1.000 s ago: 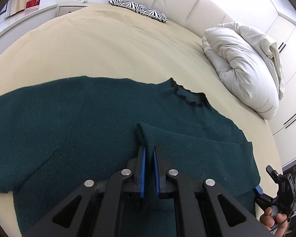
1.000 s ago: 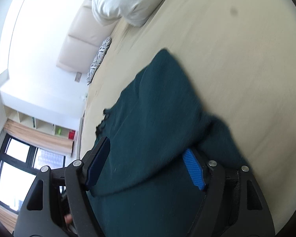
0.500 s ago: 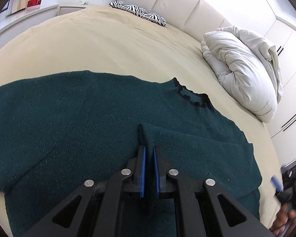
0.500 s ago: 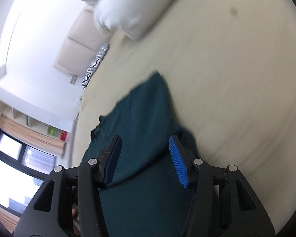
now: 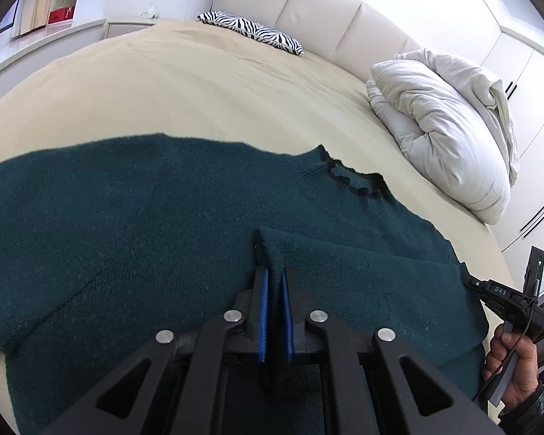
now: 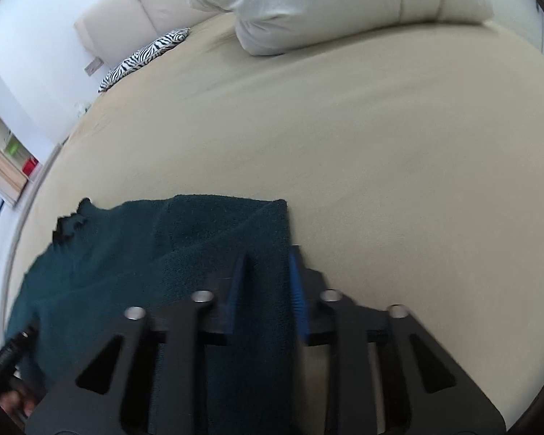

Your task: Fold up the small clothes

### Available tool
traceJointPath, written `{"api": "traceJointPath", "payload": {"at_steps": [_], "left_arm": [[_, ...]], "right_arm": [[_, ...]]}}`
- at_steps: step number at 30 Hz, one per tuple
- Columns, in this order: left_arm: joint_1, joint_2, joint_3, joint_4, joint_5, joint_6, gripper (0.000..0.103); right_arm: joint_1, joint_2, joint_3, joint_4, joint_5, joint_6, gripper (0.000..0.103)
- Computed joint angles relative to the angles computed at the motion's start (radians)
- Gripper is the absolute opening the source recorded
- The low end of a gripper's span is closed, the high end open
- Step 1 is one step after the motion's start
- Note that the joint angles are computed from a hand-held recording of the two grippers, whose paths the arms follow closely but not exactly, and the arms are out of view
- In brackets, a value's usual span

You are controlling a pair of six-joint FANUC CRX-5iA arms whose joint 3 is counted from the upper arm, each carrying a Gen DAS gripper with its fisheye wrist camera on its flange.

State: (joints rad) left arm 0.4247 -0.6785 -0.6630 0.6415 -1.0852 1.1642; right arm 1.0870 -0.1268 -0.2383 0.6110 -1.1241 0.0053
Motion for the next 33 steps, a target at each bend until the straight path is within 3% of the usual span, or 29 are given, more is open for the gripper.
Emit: {"api": "traceJointPath", "payload": {"at_steps": [1, 6, 10, 13, 16, 20, 23, 25, 28, 30, 32, 33], "left_arm": [[-0.002, -0.006, 0.003, -0.006, 0.004, 0.001, 0.008], [-0.010, -0.033, -0.002, -0.034, 0.042, 0.019, 0.008], [-0.006, -0.014, -0.019, -0.017, 0.046, 0.001, 0.008], [-0.004, -0.015, -0.023, -0.012, 0.045, -0.010, 0.011], [0.014, -0.021, -0.030, 0.007, 0.029, -0.017, 0.012], [-0.007, -0.034, -0.017, -0.035, 0.029, 0.018, 0.012], [-0.003, -0.029, -0.017, -0.034, 0.025, 0.018, 0.012], [0.000, -0.025, -0.023, -0.025, 0.025, 0.011, 0.012], [0.026, -0.029, -0.044, 0.016, 0.015, -0.018, 0.013], [0.038, -0.034, -0.048, 0.032, 0.004, -0.027, 0.013], [0.041, -0.039, -0.035, 0.021, -0.014, -0.019, 0.018], [0.047, -0.042, -0.028, 0.020, -0.028, -0.017, 0.026]], "right_arm": [[0.001, -0.004, -0.003, 0.008, -0.008, -0.003, 0.006], [0.042, -0.013, -0.025, 0.107, -0.048, -0.051, 0.005], [0.009, -0.018, -0.065, 0.067, -0.003, -0.062, 0.005], [0.011, 0.002, -0.031, 0.053, -0.032, -0.023, 0.007], [0.037, -0.007, 0.003, 0.043, -0.096, -0.030, 0.016], [0.147, -0.049, -0.014, 0.155, -0.148, -0.091, 0.016], [0.185, -0.035, -0.004, 0.130, -0.157, -0.050, 0.016], [0.167, -0.010, -0.004, 0.047, -0.144, -0.007, 0.016], [0.164, -0.049, -0.069, 0.083, -0.078, -0.060, 0.016], [0.177, -0.044, -0.043, 0.092, -0.127, -0.079, 0.016], [0.201, -0.037, -0.042, 0.128, -0.172, -0.088, 0.018], [0.200, -0.029, -0.038, 0.116, -0.177, -0.078, 0.020]]}}
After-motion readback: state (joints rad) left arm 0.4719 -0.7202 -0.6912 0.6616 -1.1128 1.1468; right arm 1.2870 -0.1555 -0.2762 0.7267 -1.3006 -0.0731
